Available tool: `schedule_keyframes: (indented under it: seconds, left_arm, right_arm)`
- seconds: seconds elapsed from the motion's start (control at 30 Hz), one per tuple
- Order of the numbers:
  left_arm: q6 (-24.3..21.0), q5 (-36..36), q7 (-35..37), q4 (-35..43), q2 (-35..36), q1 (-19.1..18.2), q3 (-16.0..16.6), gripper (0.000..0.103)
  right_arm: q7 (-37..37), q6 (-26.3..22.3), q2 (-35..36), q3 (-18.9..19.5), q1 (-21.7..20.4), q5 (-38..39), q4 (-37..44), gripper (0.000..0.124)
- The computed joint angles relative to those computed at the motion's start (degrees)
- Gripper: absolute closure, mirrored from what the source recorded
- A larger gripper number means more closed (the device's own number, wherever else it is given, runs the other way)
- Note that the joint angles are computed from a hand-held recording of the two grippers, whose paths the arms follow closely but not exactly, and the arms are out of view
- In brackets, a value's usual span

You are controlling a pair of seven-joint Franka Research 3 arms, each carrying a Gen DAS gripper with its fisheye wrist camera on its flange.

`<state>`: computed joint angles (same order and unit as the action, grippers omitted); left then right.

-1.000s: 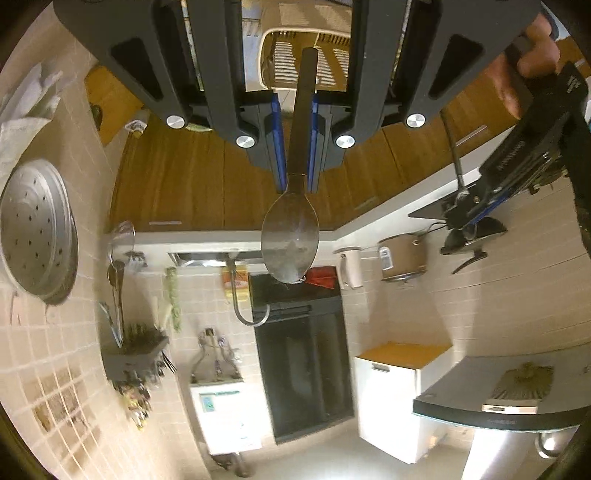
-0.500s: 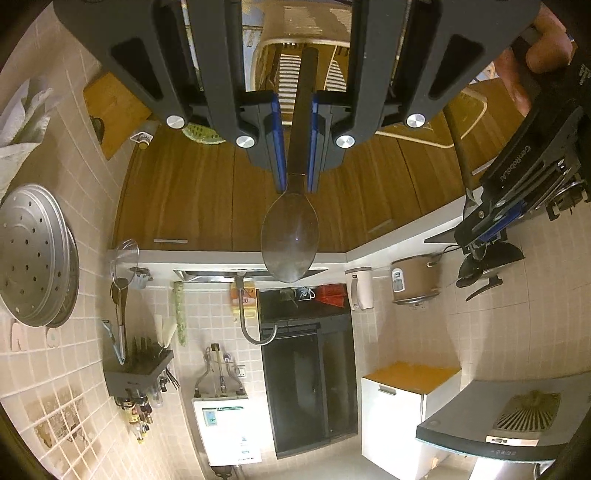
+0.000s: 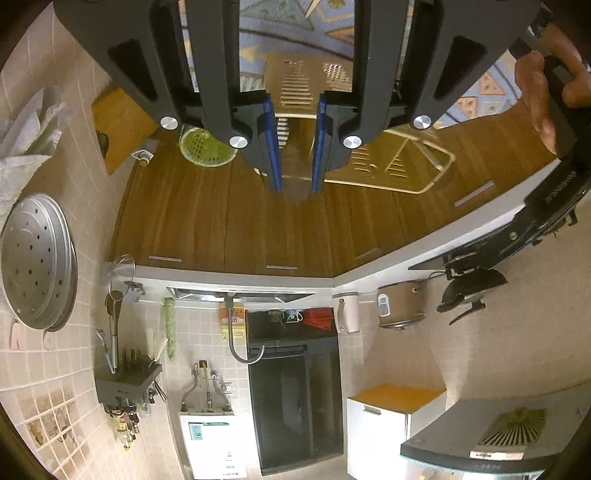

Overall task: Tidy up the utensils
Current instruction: 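Open both tools to drop the spoons into the caddy, then grasp a clear spoon with the left tool while the right tool grasps the black spoon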

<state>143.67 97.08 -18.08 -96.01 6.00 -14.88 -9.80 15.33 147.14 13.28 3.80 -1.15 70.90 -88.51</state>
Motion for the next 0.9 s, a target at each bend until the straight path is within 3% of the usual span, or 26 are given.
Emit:
schedule_keyframes:
  seconds: [0.2, 0.3, 0.43, 0.53, 0.63, 0.73, 0.8, 0.87, 0.9]
  left_arm:
    - [5.33, -8.30, 0.95, -6.25, -7.34, 2.72, -0.59, 0.051]
    - [12.48, -21.29, 9.99, -8.80, -9.88, 4.75, -0.32, 0.051]
    - [17.17, -38.02, 23.67, -12.52, -11.75, 6.07, -0.69, 0.051]
    - [17.38, -51.70, 36.67, -14.85, -12.29, 5.43, -1.00, 0.051]
    - [14.49, -66.93, 52.47, -16.25, -11.76, 3.39, -0.94, 0.051]
    - [12.13, -77.65, 63.79, -18.06, -11.14, 2.02, -1.13, 0.051]
    - [11.91, -86.46, 71.92, -20.12, -11.21, 0.89, -0.87, 0.051]
    - [10.69, -97.53, 82.19, -21.92, -10.80, -0.75, -0.43, 0.051]
    - [10.04, -99.94, 84.62, -22.27, -10.52, -0.87, -0.57, 0.051]
  right_arm:
    - [3.37, -4.72, -5.62, -2.13, -0.75, -1.55, -3.42, 0.109]
    - [7.45, -8.47, -7.90, -3.81, -0.61, -4.78, -4.57, 0.109]
    - [15.87, -14.59, -9.78, -5.80, -0.41, -12.97, -4.72, 0.108]
    - [22.13, -20.05, -9.20, -6.77, -0.65, -17.94, -3.40, 0.108]
    - [26.65, -25.37, -7.85, -7.10, -1.06, -22.33, -1.95, 0.108]
    - [28.69, -28.72, -6.85, -6.92, -1.15, -26.36, -2.14, 0.107]
    - [29.44, -30.70, -6.19, -6.73, -1.18, -27.94, -2.47, 0.098]
    - [30.91, -35.48, -4.36, -6.57, -1.40, -29.63, -1.58, 0.069]
    - [31.51, -37.17, -3.65, -6.42, -1.51, -29.92, -1.44, 0.067]
